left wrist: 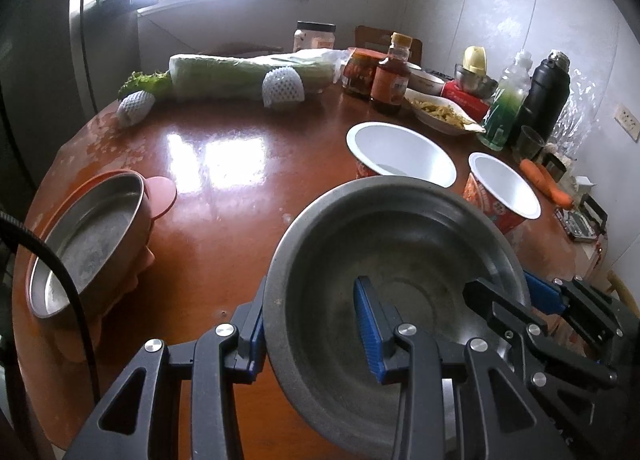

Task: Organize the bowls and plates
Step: 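Carry the steel bowl with the left gripper toward the white paper bowls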

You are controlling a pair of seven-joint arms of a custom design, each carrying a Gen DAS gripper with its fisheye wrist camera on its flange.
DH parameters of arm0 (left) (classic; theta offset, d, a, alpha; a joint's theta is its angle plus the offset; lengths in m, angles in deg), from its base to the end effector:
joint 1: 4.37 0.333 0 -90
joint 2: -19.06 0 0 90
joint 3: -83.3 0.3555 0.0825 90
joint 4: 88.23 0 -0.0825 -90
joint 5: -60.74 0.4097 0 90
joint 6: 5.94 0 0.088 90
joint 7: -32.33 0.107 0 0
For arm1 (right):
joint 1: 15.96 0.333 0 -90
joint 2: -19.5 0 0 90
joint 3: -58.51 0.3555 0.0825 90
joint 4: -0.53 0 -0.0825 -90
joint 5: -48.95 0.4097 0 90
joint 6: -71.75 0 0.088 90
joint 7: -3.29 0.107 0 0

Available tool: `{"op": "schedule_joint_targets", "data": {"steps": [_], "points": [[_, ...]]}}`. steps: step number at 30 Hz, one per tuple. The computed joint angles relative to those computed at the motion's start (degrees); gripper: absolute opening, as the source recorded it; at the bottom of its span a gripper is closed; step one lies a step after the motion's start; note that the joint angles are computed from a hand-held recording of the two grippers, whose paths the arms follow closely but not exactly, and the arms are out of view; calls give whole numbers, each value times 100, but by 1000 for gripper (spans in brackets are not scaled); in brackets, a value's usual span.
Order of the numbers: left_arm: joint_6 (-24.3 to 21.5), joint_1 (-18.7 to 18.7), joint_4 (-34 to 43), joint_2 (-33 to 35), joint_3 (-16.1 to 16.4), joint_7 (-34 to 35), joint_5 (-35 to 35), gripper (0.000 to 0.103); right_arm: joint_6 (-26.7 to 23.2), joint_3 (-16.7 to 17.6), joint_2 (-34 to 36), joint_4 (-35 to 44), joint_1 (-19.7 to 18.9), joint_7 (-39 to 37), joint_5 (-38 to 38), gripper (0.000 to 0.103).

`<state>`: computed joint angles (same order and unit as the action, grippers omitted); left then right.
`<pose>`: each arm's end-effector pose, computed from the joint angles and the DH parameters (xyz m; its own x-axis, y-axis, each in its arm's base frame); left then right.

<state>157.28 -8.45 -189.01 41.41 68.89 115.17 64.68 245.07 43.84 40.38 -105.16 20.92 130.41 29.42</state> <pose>0.7032 -0.2124 0.4583 -0.2422 -0.9630 0.1179 -0.7567 0.1114 -0.6442 0.6447 0.3144 0.4503 0.1663 -0.9795 -0.1136 -0.6745 -0.0290 -0.7377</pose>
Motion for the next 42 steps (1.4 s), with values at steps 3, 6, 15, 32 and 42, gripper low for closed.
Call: {"op": "schedule_joint_targets", "data": {"steps": [3, 6, 15, 32, 42], "points": [[-38, -27, 43, 51, 27, -18, 42, 39, -44, 62, 44, 34, -51, -71, 62, 33], [-80, -23, 92, 113, 4, 4, 36, 39, -85, 101, 89, 73, -94, -121, 128, 33], [-66, -67, 171, 239, 33, -14, 74, 39, -49, 71, 214, 105, -103, -110, 172, 33], [93, -156, 254, 375, 75, -134, 437, 39, 82, -56, 311, 63, -21, -331, 674, 34], [154, -11, 278, 428, -118, 94, 219, 39, 118, -199, 332, 58, 77, -214, 760, 35]]}}
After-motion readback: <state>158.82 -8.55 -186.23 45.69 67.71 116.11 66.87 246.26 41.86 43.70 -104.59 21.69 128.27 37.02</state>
